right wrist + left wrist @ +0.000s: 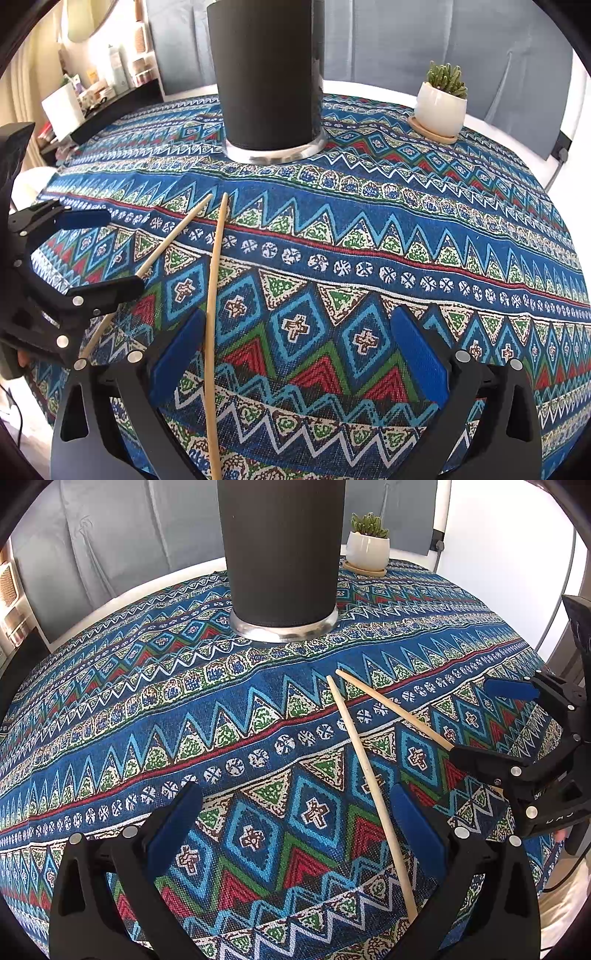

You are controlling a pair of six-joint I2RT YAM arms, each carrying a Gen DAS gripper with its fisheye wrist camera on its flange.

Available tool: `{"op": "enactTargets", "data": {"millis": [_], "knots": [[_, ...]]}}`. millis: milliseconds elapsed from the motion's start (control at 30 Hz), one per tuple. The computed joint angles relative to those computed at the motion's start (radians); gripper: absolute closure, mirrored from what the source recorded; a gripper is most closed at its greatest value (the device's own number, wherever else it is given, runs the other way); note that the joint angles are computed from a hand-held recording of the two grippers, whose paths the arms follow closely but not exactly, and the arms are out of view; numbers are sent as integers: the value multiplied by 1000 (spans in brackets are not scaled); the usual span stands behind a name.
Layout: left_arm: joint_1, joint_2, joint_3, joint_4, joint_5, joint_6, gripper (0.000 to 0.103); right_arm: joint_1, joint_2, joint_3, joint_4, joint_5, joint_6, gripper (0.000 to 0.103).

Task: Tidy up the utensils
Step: 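Close the left gripper on one chopstick while the right gripper grasps the other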

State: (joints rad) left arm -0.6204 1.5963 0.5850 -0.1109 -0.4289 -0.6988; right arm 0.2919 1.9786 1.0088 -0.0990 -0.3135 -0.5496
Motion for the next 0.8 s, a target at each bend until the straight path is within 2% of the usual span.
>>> {"op": "enactTargets", "data": {"millis": [367, 400, 433, 467, 500, 533, 567, 600, 633, 667, 800], "knots": [[-1, 0, 0, 1, -1, -2, 5, 3, -2, -1, 1, 5, -7, 9], [-2, -8, -6, 6, -4, 1, 11, 4, -4, -3, 1, 7, -14, 10], [-4, -25, -19, 15, -10, 7, 23, 3, -6, -1, -8, 2, -19, 13], [-8, -42, -33, 24, -17, 16, 31, 2, -11, 3, -27, -11, -41, 30], [-7, -58, -48, 36, -13, 36, 43, 2, -24, 0, -43, -28, -70, 60], [-3, -68, -59, 47, -5, 56, 49, 5, -38, -1, -68, -39, -94, 72], [4, -84, -74, 54, 0, 71, 52, 12, -47, -3, -90, -40, -107, 98], [15, -100, -86, 55, 11, 84, 59, 24, -59, -12, -98, -27, -123, 98], [25, -117, -93, 45, 16, 88, 81, 40, -79, -40, -72, 5, -135, 98], [39, -139, -108, 37, 19, 73, 99, 49, -93, -60, -53, 19, -146, 98], [128, -269, -222, 84, 83, 14, 98, 41, -165, -150, 39, -2, -146, 98]]}}
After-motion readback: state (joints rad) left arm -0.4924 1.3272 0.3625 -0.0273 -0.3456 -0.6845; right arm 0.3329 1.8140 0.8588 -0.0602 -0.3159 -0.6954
